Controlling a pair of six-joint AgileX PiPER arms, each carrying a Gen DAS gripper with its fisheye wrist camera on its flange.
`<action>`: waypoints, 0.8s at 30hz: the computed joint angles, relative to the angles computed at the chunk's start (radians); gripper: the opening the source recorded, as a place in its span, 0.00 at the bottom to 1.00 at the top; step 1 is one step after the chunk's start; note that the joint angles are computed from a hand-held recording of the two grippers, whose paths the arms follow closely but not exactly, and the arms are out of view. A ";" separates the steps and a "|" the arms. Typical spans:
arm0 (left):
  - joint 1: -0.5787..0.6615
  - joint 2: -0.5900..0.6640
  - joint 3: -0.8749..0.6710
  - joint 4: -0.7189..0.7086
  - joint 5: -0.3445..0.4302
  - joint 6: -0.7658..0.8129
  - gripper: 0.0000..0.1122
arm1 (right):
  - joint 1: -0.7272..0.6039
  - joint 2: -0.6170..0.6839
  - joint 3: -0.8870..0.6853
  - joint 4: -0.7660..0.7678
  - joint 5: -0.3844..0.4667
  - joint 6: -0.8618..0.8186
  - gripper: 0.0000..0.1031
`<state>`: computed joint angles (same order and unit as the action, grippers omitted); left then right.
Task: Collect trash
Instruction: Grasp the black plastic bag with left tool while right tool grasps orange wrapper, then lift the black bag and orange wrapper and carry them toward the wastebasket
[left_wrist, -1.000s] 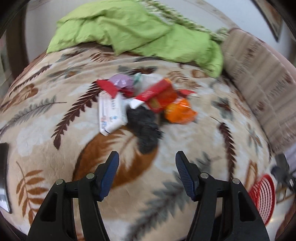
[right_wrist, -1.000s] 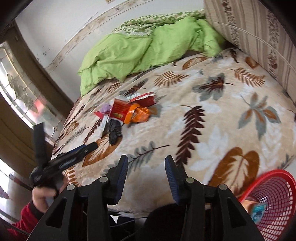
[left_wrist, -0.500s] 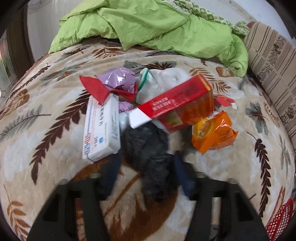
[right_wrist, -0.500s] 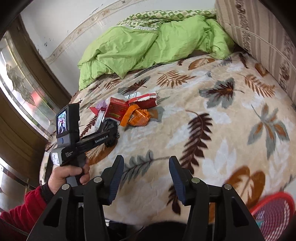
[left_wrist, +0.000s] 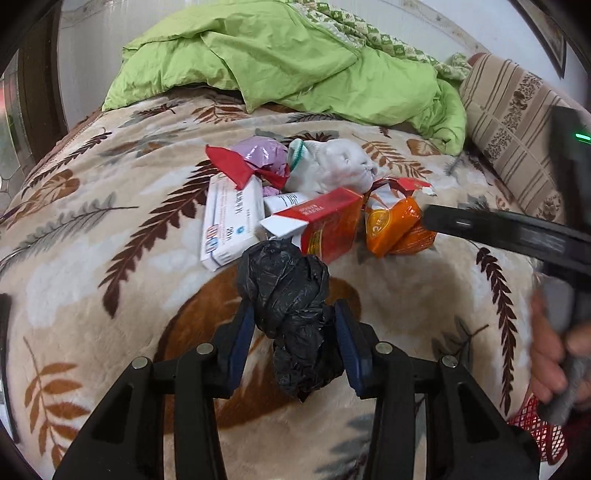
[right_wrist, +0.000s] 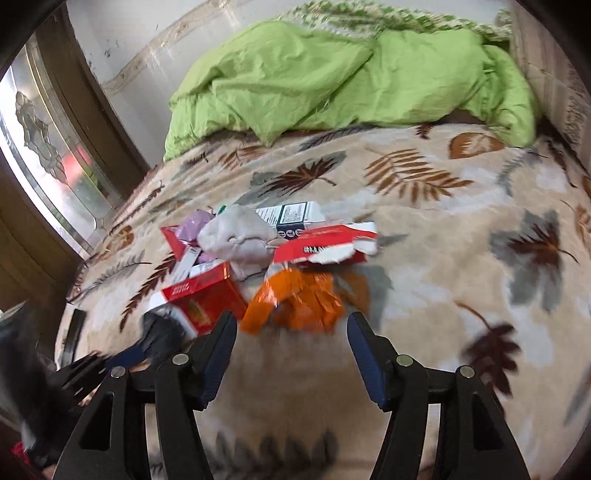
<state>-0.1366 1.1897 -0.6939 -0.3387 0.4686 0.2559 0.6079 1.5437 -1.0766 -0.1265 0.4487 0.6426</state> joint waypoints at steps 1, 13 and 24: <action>0.015 -0.016 0.009 -0.026 0.004 0.030 0.38 | -0.005 0.026 -0.019 0.000 0.002 -0.003 0.64; 0.056 -0.079 0.070 -0.106 -0.002 0.125 0.38 | 0.020 0.148 -0.095 -0.131 0.012 0.180 0.60; 0.040 -0.218 0.105 -0.030 0.046 0.052 0.38 | 0.154 -0.052 0.069 -0.336 0.031 0.500 0.48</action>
<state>-0.0963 0.9721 -0.5887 -0.3689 0.5143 0.3076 0.7622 1.4920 -1.0081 -0.4626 0.4798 1.1422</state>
